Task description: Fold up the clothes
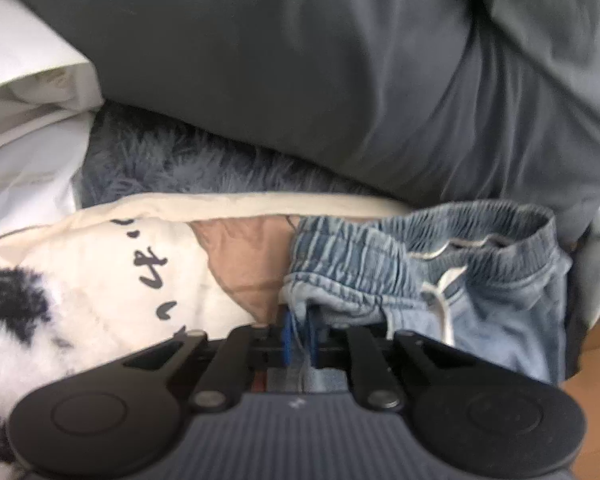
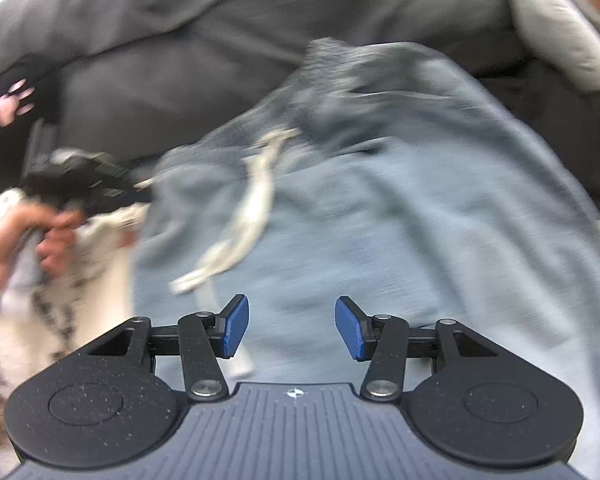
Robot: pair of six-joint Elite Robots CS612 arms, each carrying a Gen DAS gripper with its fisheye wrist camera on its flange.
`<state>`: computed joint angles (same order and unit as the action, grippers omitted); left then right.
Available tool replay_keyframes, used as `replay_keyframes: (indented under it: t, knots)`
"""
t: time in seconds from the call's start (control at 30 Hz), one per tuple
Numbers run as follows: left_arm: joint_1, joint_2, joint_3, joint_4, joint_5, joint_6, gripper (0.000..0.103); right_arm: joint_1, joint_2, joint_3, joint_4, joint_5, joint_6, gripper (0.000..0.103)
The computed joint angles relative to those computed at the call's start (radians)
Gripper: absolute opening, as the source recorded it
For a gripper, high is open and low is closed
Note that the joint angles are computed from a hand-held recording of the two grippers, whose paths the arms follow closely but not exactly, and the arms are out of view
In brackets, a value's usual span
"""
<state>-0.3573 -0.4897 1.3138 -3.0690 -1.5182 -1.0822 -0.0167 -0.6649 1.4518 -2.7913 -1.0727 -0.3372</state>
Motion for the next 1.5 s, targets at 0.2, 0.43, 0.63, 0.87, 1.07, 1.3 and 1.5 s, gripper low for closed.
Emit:
replay_keyframes:
  t: [0.2, 0.43, 0.63, 0.87, 1.07, 1.3, 1.5]
  knots:
    - [0.019, -0.007, -0.006, -0.026, -0.079, 0.013, 0.007, 0.041, -0.017, 0.058, 0.017, 0.029, 0.047, 0.053]
    - [0.042, -0.026, -0.041, 0.083, -0.182, 0.160, 0.006, 0.081, -0.038, 0.127, -0.024, -0.048, 0.045, 0.052]
    - [0.044, -0.043, -0.079, 0.192, -0.215, 0.320, 0.006, 0.111, -0.047, 0.163, -0.088, -0.122, 0.086, 0.052]
    - [0.041, -0.034, -0.074, 0.134, -0.225, 0.288, 0.006, 0.156, -0.046, 0.169, -0.114, -0.232, 0.063, 0.052]
    - [0.048, -0.028, -0.068, 0.088, -0.244, 0.216, 0.006, 0.186, -0.025, 0.158, -0.083, -0.363, 0.021, 0.043]
    - [0.052, -0.022, -0.065, 0.069, -0.251, 0.178, 0.006, 0.221, -0.013, 0.166, -0.150, -0.497, -0.071, 0.016]
    - [0.053, -0.031, -0.035, 0.048, -0.216, 0.145, 0.006, 0.211, -0.040, 0.171, -0.085, -0.423, -0.083, 0.009]
